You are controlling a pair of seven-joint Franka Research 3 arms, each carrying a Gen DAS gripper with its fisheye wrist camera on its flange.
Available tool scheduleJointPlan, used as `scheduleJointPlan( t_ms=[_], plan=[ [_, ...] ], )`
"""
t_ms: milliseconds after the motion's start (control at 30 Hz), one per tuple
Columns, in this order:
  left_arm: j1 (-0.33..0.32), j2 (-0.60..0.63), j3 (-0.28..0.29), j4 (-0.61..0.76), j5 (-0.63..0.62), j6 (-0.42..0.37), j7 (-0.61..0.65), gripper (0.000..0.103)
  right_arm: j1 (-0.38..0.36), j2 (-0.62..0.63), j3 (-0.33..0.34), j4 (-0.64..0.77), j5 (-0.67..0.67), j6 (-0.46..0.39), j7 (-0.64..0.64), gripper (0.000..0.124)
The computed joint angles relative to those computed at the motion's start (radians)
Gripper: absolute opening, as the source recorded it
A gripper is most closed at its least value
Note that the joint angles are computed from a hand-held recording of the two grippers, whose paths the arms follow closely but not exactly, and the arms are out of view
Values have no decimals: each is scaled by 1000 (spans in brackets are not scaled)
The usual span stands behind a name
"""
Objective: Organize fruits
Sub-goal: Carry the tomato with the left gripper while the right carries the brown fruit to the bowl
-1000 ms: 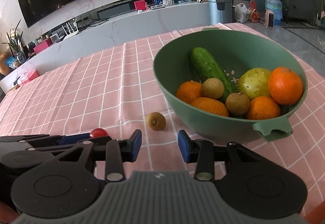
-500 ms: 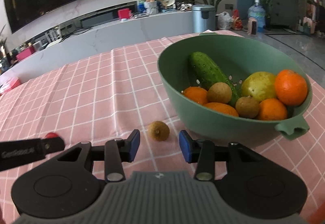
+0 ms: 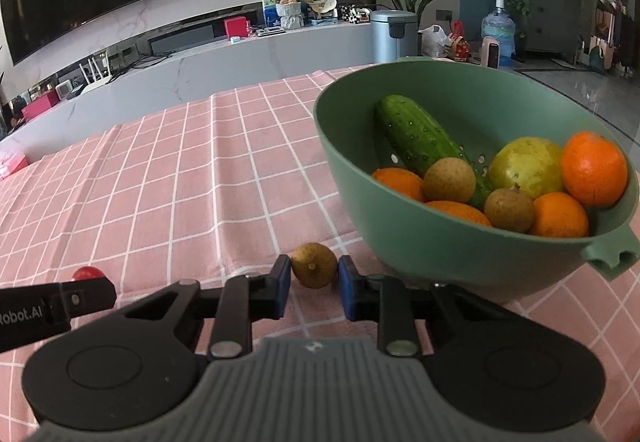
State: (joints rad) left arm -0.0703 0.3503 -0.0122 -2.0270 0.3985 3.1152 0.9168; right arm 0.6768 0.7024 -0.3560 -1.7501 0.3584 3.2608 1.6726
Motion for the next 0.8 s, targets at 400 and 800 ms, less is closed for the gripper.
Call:
scheduleJointPlan(
  t_ms=[400,800],
  plan=[
    [72,-44,-98,-40,-75,-52,88,33,-193,-125,223,-79,-64,-56,-99,20],
    [103,-139,-174,-97,-228,-115,217,33,-534,-304,590,-230,7,-173,-364,21]
  ],
)
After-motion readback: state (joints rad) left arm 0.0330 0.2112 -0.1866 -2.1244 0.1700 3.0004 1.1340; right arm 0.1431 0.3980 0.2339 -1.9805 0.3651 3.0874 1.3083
